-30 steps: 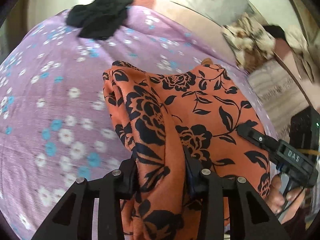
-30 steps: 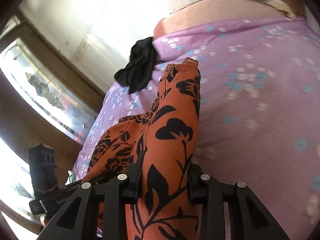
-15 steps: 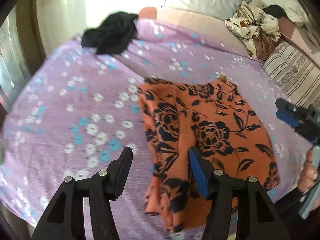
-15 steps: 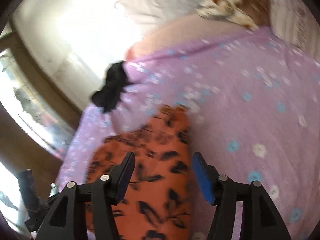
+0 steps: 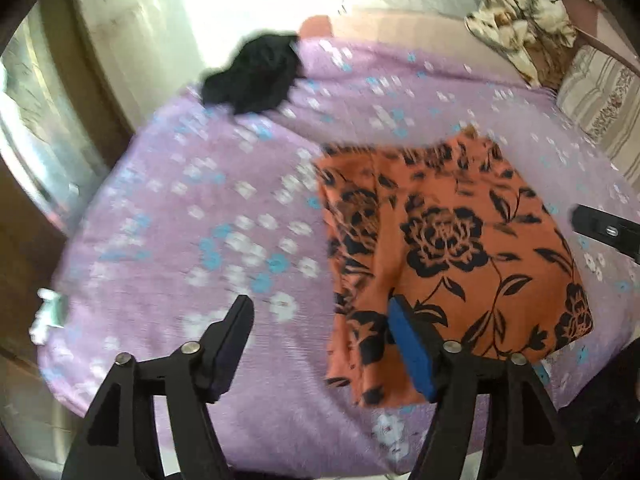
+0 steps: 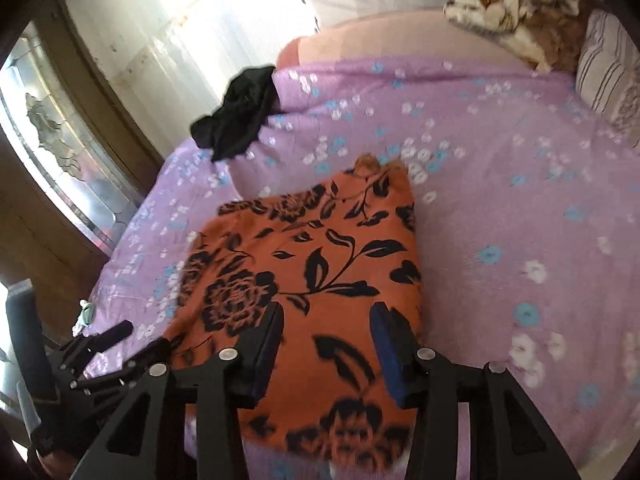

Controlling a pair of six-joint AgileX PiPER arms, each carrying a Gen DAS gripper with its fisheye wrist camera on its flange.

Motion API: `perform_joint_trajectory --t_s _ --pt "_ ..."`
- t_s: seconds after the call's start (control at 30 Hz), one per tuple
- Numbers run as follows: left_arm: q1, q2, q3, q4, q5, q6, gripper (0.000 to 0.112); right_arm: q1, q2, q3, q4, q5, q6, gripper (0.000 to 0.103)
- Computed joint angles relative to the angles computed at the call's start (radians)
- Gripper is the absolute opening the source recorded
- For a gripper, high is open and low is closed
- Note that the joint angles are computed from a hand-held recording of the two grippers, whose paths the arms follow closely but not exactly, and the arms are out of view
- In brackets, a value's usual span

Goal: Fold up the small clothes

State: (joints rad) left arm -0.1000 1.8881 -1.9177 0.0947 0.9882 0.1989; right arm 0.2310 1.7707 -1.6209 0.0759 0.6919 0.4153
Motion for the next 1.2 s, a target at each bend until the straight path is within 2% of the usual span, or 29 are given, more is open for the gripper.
perform_joint_trajectory --t_s 0.07,0.13,0.27,0.4,0.63,0.93,1.2 --pt "-0.032 -0.093 0.08 0.09 -0.071 -0.061 0.087 0.032 -0.082 0.052 -0.091 -0.015 0.055 0.056" --pt "-0.042 -0.142 0.095 0.117 -0.094 -0.082 0.088 0.061 -0.114 0.039 -0.157 0.009 0.099 0.058" --pt "-0.065 -0.187 0.029 0.107 -0.043 -0.097 0.09 0.134 -0.198 0.006 -0.31 0.106 0.189 0.062" --pt "-0.066 -0.234 -0.01 0.094 -0.019 -0.116 0.097 0.19 -0.264 -0.013 -0.409 0.154 0.265 0.065" --pt "-0.074 -0.276 -0.071 0.112 0.002 -0.156 0.098 0.302 -0.293 -0.094 -0.605 0.28 0.359 0.067" --pt "-0.08 -0.335 -0.095 0.13 0.002 -0.194 0.098 0.391 -0.279 -0.168 -0.72 0.377 0.403 0.068" --pt "-0.062 -0.343 -0.113 0.108 0.02 -0.2 0.098 0.403 -0.254 -0.184 -0.71 0.392 0.412 0.068"
